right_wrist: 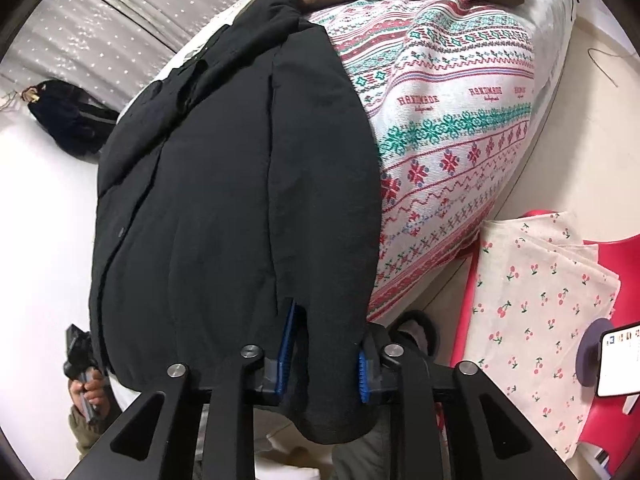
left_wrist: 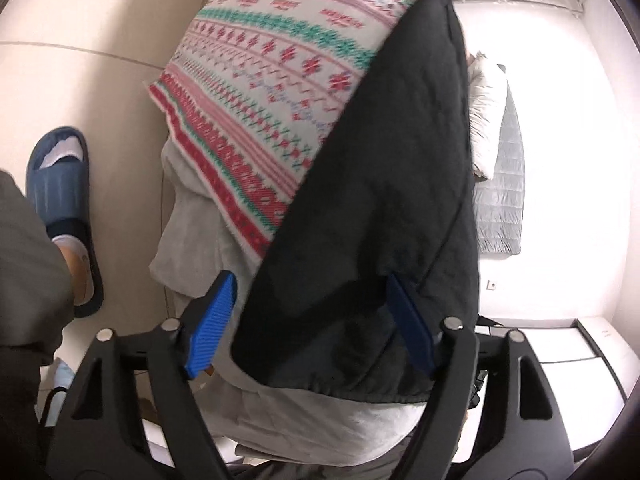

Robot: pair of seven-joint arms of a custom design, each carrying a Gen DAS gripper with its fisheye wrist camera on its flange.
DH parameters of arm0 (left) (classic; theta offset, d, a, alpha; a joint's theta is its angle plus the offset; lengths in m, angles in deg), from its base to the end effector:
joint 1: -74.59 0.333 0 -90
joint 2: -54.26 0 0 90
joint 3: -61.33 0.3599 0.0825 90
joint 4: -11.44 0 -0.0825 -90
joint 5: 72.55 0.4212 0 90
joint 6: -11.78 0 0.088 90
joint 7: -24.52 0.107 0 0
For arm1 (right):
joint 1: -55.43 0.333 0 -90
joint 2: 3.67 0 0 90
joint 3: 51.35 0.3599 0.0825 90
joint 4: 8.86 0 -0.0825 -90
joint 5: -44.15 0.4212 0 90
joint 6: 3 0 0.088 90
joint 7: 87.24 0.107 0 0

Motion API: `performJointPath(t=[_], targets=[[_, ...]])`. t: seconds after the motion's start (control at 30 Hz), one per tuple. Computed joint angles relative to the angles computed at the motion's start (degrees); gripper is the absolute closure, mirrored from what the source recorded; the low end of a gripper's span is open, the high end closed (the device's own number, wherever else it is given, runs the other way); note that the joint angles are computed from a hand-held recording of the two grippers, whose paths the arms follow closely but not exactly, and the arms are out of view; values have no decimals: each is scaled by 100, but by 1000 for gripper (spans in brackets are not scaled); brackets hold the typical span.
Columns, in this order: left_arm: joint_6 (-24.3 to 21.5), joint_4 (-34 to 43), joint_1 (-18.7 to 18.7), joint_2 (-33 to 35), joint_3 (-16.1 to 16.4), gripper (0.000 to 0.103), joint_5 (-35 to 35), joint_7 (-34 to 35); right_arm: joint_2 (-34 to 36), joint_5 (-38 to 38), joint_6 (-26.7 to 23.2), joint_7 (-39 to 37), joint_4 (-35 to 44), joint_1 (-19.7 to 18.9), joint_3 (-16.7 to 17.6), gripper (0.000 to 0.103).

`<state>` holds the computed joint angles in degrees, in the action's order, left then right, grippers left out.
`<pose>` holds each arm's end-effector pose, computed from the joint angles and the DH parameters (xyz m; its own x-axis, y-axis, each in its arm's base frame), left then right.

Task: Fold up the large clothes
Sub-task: 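Lift the hem with both grippers and carry it toward the collar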

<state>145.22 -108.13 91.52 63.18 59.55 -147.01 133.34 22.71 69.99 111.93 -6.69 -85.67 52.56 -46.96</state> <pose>0.6056 0.1473 0.3891 0.4564 -0.3564 0.8153 -0.6692 -0.7414 0.0505 0.7713 0.0340 0.5236 0.0783 -0.9028 -0.4229 -0.9730 0.0232 -0.2298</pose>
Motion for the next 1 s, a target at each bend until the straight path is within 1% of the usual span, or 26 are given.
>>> performJointPath(t=[0.07,0.13,0.2,0.23,0.27,0.3,0.33,0.37,0.4,0.5,0.57,0.6,0.7,0.77,0.9,0.93,1.0], targets=[[55,-106,-2,0,-17,24,-205,-65,-4,-15,-23,24,-13,2,-8,64],[-139,-204,68,31,-34,24,-825,24,-3,-86,-122,73,-22,15,-29,64],[-219,-203,67,41,-44,24,-1105,190,-8,-56,-209,26,-49,-15,-12,62],[-171,-184,36,29,-53,24,-1114,318,-6,-4,-264,-57,-62,-41,14,62],[-82,-183,-4,4,-61,33,-1080,417,17,14,-328,-111,-38,-50,24,62],[-38,-171,-34,-12,-65,52,-1048,511,45,-33,-388,-116,-12,-29,11,69],[-113,-141,-36,-19,-62,64,-1032,629,41,-58,-387,-113,-21,-11,2,73],[-120,-115,-46,-40,-51,90,-953,678,1,-46,-318,-162,-74,-5,6,88],[3,-126,-76,-111,-44,94,-855,749,-82,61,-188,-262,-180,-30,36,91],[306,-205,-150,-351,-18,97,-721,805,-401,308,333,-507,-571,-34,58,95],[590,-295,-197,-575,9,98,-973,1087,-631,603,783,-719,-871,-56,74,95],[786,-361,-229,-748,23,98,-1208,1357,-775,891,1057,-895,-1048,-98,107,96],[1084,-380,-340,-1075,104,98,-1536,1808,-1222,1973,1824,-1469,-1575,-174,171,96],[1218,-305,-424,-1270,152,98,-1595,2039,-1336,2346,2016,-1568,-1696,-104,117,96],[1487,-113,-583,-1429,210,98,-1296,1985,-1492,2677,2387,-1570,-1844,104,23,97],[1524,-90,-607,-1451,231,98,-1240,1921,-1582,2917,2543,-1659,-1940,119,29,97],[1740,-127,-666,-1519,235,99,-1172,1889,-1753,3467,2721,-1969,-2142,131,15,97]])
